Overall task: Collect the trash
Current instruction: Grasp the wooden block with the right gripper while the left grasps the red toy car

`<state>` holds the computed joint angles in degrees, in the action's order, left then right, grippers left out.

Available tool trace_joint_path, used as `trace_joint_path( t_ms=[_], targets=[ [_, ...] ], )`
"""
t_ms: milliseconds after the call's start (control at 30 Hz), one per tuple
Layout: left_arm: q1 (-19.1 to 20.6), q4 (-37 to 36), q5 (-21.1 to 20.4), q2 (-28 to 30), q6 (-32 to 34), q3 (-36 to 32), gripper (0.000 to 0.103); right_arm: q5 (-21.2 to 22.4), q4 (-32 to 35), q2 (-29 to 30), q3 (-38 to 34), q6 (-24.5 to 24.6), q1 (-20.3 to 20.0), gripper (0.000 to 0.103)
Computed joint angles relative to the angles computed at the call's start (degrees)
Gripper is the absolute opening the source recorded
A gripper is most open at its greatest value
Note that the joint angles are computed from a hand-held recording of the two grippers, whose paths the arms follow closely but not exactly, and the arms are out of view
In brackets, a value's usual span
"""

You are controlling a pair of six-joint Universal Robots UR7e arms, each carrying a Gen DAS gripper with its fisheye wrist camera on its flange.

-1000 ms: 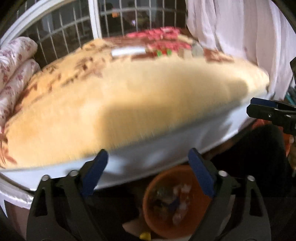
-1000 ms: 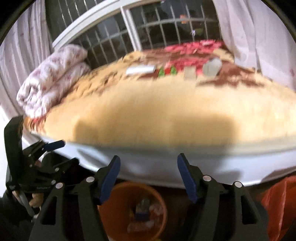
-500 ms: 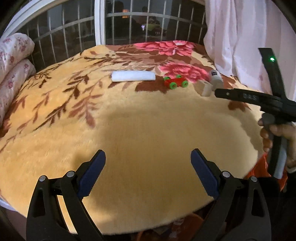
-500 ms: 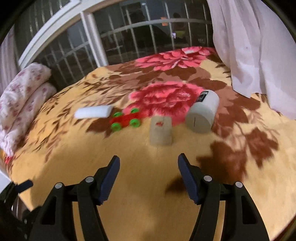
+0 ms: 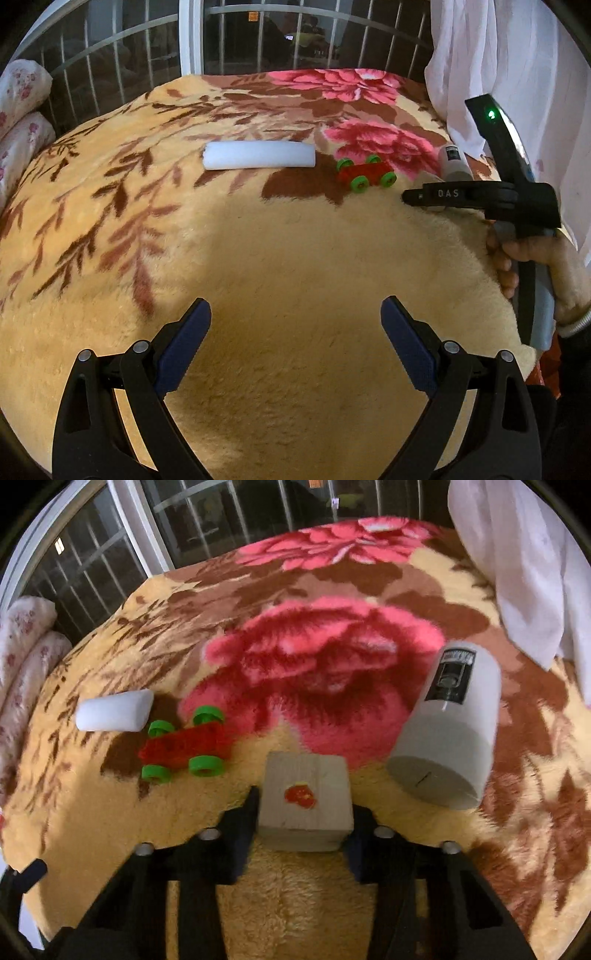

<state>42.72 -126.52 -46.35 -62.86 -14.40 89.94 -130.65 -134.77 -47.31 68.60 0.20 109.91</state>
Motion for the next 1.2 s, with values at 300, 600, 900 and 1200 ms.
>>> trace_joint_path(
  t_ms=[300,600,900,1200],
  targets=[
    [-0.63,2.0,3.55,1.84,-0.43,-0.89,0.091,-2.01,-12.16,-2.66,5.8,-4.8,1.58,0.034],
    [-1.0,3.26,2.74,4.37,0.21,-3.89,0.091,-2.19,-25.25,-8.94,15.46,-12.27,3.98,0.034],
    [1.41,7.1,1.68,16.11,8.16,-18.82,0.091,3.12,-37.95,-20.88,31.57,-10.14,2.76,0.034],
    [4.19,15.63,-1.85,26.38,4.87,-34.53,0.091,5.57,-47.08,-22.57,36.12,-16.33,3.34,0.034]
  ],
)
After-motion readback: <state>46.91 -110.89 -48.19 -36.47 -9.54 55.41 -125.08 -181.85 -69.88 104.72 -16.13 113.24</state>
